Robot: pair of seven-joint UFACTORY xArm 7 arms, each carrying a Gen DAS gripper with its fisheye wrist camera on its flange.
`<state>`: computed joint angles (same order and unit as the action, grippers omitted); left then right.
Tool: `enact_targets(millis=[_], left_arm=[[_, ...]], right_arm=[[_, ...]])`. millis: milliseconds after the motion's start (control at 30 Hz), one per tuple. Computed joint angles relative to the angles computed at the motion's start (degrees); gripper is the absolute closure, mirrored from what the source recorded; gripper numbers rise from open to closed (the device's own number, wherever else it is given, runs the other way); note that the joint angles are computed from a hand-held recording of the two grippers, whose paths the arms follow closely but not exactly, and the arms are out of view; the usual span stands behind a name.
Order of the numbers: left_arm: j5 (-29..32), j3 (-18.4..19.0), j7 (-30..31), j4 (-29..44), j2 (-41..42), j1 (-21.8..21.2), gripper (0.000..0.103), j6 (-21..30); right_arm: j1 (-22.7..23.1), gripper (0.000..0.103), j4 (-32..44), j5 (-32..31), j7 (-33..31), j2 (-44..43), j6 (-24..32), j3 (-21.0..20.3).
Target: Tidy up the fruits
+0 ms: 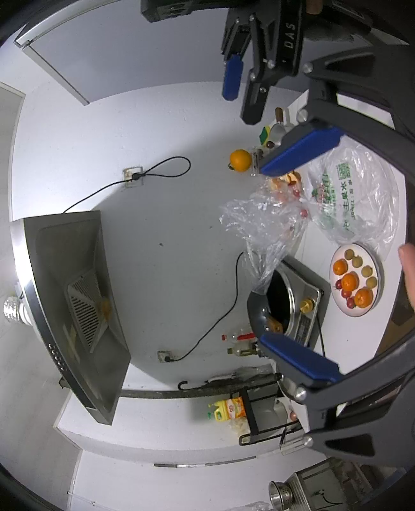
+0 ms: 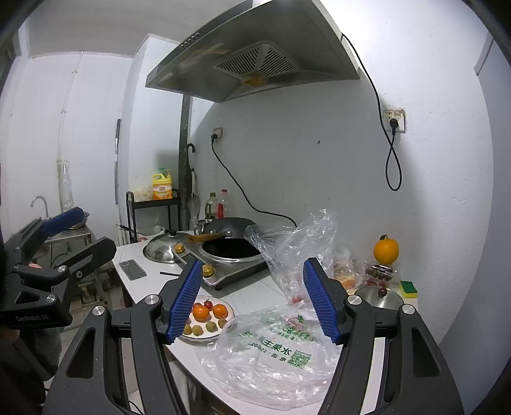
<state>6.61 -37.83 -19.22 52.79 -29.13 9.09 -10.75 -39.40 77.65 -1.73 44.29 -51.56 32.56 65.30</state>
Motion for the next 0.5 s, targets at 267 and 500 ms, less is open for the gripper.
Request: enact_targets(millis=[267,500], left_arm=[[-0.56,-0.64,-0.70,-0.16,-0.44,0.96,0.003,-0.72],[-0.55,-0.45,-0.76,0.02,-0.40,0.71,0.003,-0.21]], right_arm=[[0.16,0.034,-0.22,0.07,0.04,-0.51,0.58,-0.23],[0.13,0.034,-0.15,0.11,-0.24,-0.28,0.49,-0.06]])
